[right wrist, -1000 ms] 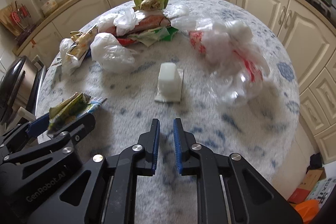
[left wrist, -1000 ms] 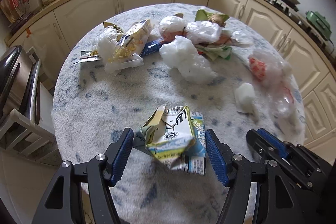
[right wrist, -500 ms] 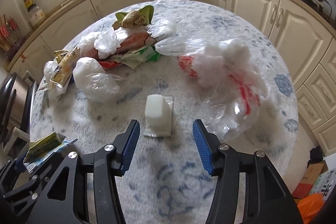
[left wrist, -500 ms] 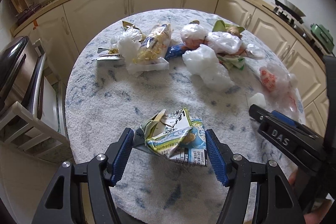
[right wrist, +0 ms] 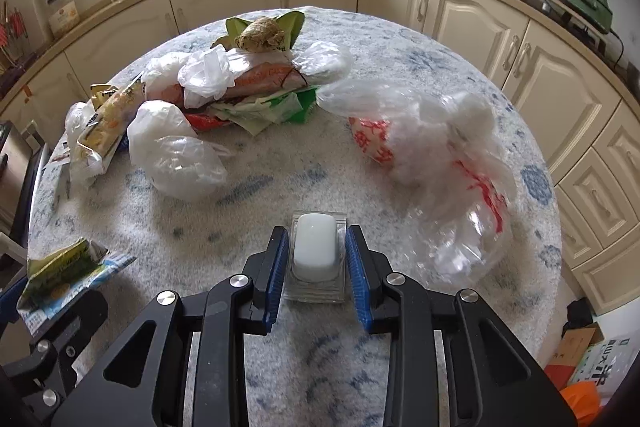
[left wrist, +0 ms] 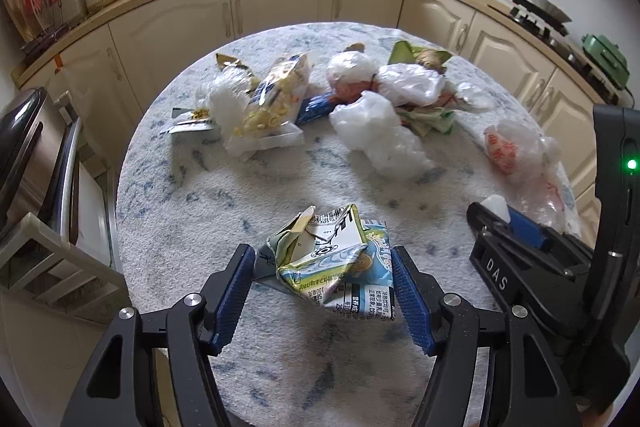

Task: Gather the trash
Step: 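Carry the carton and white block over the blue bucket with both tools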

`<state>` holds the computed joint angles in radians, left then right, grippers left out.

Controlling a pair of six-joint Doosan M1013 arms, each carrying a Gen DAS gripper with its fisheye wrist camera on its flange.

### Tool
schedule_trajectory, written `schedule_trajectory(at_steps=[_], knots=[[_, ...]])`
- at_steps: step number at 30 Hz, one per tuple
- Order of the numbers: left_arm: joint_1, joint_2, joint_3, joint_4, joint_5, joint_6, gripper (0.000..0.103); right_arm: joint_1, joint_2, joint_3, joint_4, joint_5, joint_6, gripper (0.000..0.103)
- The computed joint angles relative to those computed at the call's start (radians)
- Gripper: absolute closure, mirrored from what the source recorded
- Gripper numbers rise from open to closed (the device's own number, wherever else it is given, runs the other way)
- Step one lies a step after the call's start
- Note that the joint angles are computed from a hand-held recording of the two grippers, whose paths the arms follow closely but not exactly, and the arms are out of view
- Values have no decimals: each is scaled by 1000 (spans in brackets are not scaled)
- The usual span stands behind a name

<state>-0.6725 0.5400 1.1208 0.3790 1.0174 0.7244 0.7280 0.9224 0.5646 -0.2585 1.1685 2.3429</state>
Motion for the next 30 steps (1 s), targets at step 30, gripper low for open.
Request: schedule_trajectory(at_steps=[30], knots=[[-149, 5, -60, 62, -114, 178, 40, -27, -382, 601, -219, -211, 436, 73]])
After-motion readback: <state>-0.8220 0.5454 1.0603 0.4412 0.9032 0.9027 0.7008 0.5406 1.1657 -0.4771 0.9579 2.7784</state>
